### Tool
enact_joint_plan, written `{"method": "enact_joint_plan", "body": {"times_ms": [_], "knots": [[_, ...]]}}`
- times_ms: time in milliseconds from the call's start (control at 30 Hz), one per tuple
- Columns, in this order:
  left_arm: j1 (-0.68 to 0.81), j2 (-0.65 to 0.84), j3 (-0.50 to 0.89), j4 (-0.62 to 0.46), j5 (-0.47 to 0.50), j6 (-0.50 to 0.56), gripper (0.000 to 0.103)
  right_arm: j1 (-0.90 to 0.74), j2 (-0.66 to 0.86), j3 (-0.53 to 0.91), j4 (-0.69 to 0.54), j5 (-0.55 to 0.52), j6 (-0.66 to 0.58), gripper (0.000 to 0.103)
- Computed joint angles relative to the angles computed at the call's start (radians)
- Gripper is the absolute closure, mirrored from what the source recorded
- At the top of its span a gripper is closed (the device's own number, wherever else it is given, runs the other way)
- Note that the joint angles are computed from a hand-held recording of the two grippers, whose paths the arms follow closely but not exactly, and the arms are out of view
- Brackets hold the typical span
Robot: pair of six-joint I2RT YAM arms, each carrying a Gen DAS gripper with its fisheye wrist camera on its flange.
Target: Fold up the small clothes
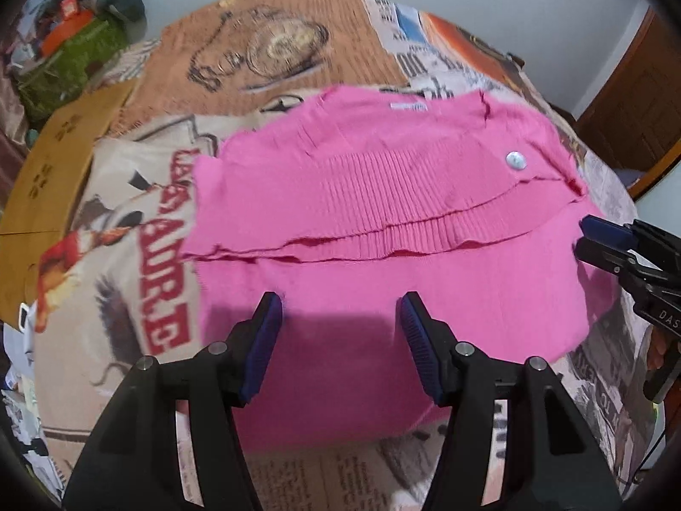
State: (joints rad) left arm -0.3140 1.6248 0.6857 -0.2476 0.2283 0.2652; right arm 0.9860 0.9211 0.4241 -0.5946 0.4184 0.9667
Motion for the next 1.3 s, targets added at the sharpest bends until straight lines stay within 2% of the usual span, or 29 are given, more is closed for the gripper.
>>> {"method": "enact_joint_plan", "body": {"times_ms": [300, 500, 600, 667, 800, 967, 1033, 1100, 1233, 1300], "knots": [[-0.065, 0.127, 0.134, 0.057, -0.045, -0.051, 0.044, -0.195, 0.144, 0.011, 0.214, -0.102, -0.178, 0.07], [-0.081, 0.241, 0.329, 0.036, -0.128, -0.097, 0.044, -0.329, 0.24, 0.101, 0.235, -0.112, -0.331, 0.07], [-0.069, 0.27, 0.404, 0.054, -0.189, -0.126, 0.044, -0.375, 0.237, 0.129, 0.217, -0.058, -0.364, 0.07], [-0.036, 0.269, 0.431, 0.057, -0.175, -0.146, 0.044, -0.391, 0.186, 0.125, 0.2, -0.008, -0.36, 0.07], [0.036, 0.261, 0.441, 0.035, -0.122, -0.146, 0.044, -0.402, 0.013, 0.094, 0.124, 0.027, -0.336, 0.07], [0.116, 0.275, 0.424, -0.019, -0.081, -0.117, 0.044, -0.349, -0.169, 0.069, -0.055, 0.072, -0.27, 0.066], [0.14, 0.286, 0.414, -0.032, -0.06, -0.106, 0.044, -0.368, -0.191, 0.059, -0.074, 0.044, -0.277, 0.061], [0.15, 0.289, 0.39, -0.028, -0.051, -0.099, 0.044, -0.338, -0.207, 0.04, -0.117, 0.044, -0.243, 0.061], [0.152, 0.323, 0.374, -0.037, -0.016, -0.091, 0.044, -0.342, -0.204, -0.017, -0.1, -0.018, -0.224, 0.061], [0.142, 0.343, 0.364, -0.031, -0.007, -0.079, 0.05, -0.32, -0.2, -0.046, -0.081, -0.03, -0.185, 0.061]]}}
